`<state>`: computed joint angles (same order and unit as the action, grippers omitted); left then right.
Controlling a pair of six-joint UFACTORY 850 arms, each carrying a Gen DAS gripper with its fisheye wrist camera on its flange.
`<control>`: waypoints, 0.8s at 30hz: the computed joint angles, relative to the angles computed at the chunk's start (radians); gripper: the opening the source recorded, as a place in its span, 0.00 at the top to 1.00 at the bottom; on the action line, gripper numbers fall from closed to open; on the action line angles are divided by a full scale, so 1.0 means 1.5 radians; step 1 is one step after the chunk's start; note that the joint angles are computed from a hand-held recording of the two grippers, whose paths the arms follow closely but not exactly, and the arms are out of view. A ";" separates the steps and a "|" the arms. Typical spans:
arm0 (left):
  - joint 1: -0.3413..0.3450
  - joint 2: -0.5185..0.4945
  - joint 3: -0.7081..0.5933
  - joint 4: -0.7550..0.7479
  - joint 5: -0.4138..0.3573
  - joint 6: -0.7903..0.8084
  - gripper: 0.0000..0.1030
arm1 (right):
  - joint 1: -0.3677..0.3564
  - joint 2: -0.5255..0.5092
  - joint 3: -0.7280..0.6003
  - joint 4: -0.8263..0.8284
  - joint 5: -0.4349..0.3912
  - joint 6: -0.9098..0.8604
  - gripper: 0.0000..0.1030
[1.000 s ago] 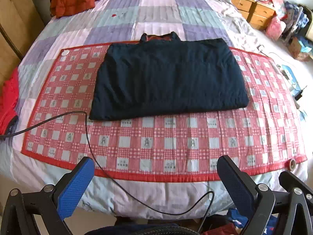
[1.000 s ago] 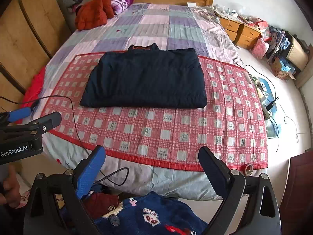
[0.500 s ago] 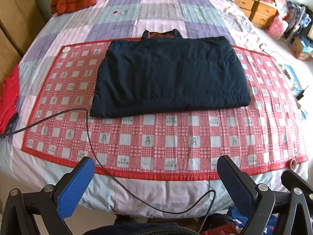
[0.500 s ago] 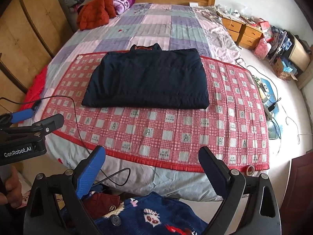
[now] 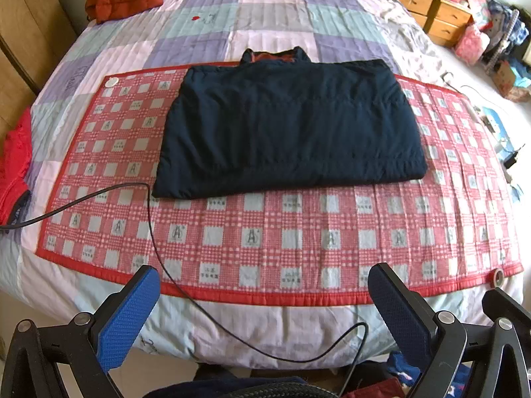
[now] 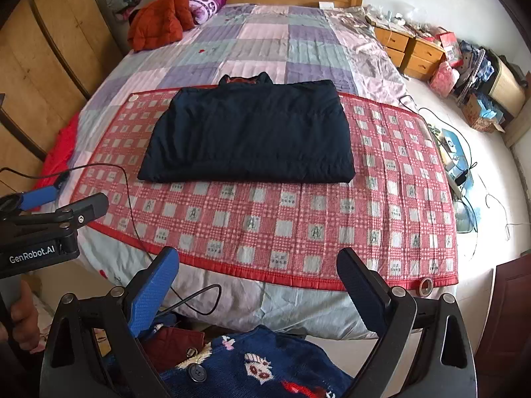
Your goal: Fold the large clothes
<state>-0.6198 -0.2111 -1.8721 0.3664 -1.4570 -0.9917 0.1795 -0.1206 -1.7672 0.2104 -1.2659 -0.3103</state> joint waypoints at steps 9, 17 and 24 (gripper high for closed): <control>0.001 -0.009 -0.008 -0.006 0.002 0.006 0.00 | -0.003 -0.002 -0.004 0.003 -0.003 -0.002 0.05; 0.001 -0.015 -0.015 -0.011 -0.001 0.010 0.00 | -0.002 -0.004 -0.006 0.003 -0.004 0.000 0.05; 0.002 -0.016 -0.015 -0.017 0.004 0.024 0.00 | -0.003 -0.004 -0.006 0.003 -0.004 0.000 0.05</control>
<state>-0.6162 -0.2358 -1.8939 0.3410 -1.4511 -0.9551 0.1745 -0.1273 -1.7757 0.2151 -1.2717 -0.3102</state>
